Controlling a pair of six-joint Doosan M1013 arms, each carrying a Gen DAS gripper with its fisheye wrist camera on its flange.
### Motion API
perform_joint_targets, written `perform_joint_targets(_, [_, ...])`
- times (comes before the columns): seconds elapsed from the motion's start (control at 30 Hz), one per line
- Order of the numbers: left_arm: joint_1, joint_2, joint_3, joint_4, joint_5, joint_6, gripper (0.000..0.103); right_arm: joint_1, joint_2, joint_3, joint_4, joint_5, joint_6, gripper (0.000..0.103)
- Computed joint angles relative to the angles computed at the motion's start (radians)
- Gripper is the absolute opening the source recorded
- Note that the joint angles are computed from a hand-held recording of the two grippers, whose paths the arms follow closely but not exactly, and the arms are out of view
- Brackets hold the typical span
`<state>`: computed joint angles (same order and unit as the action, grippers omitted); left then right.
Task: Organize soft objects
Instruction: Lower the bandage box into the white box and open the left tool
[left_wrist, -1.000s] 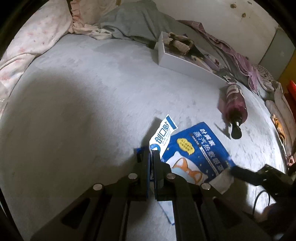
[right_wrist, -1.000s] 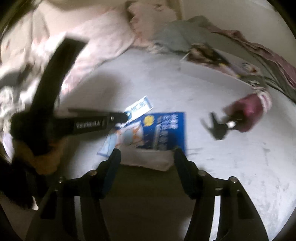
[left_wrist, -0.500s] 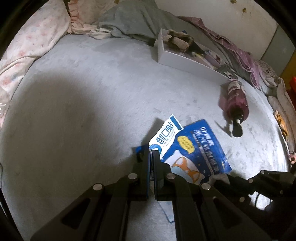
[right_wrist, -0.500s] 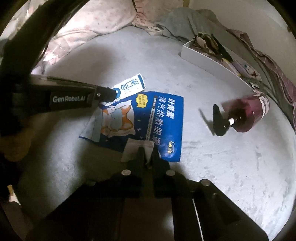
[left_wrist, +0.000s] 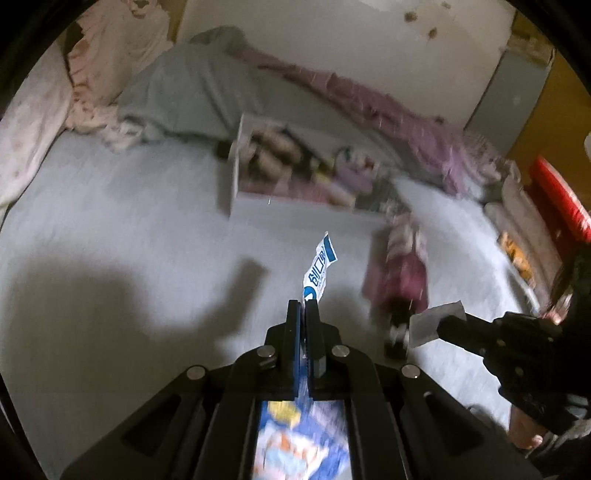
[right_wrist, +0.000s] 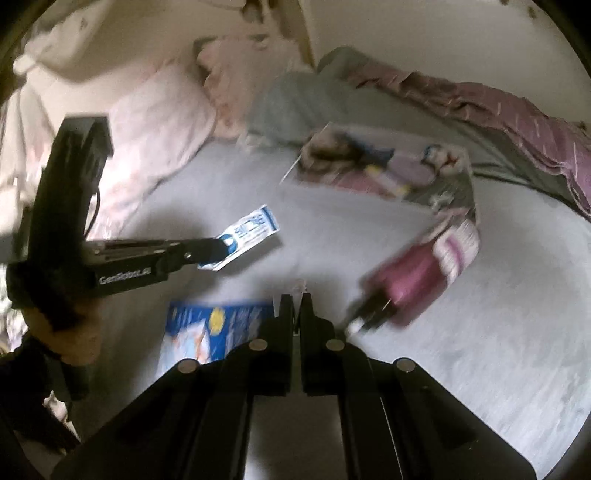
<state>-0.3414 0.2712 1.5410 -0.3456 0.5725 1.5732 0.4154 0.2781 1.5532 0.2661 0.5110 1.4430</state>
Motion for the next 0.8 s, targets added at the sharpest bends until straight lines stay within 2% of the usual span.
perform_joint_targets(0.1, [0.023,0.035,-0.046,-0.168,-0.026,0.13,0.001,-0.013,0.022,-0.039,-0.099,-0.019,0.104,0.004])
perform_joint_targets(0.17, [0.039,0.067,-0.085,-0.312,-0.007,0.245,0.001,-0.019,0.035,-0.059,-0.128,-0.03,0.134,0.004])
perform_joint_targets(0.23, [0.044,0.112,-0.142,-0.361,0.027,0.277,0.001,-0.027,0.057,-0.09,-0.167,-0.023,0.181,0.004])
perform_joint_targets(0.33, [0.036,0.161,-0.205,-0.33,0.053,0.24,0.001,-0.042,0.096,-0.138,-0.198,-0.005,0.246,0.004])
perform_joint_targets(0.47, [0.021,0.214,-0.266,-0.264,0.051,0.16,0.001,-0.05,0.133,-0.188,-0.312,-0.011,0.361,0.004])
perform_joint_targets(0.53, [0.022,0.235,-0.286,-0.286,0.064,0.154,0.001,-0.057,0.147,-0.209,-0.34,-0.016,0.397,0.004])
perform_joint_targets(0.63, [0.012,0.265,-0.323,-0.21,0.066,0.038,0.001,-0.07,0.174,-0.25,-0.414,-0.01,0.506,0.005])
perform_joint_targets(0.77, [-0.002,0.306,-0.385,-0.031,0.107,-0.15,0.001,-0.095,0.232,-0.329,-0.373,0.038,0.551,0.005])
perform_joint_targets(0.8, [-0.003,0.313,-0.391,-0.02,0.111,-0.168,0.001,-0.103,0.251,-0.353,-0.342,0.055,0.548,0.005])
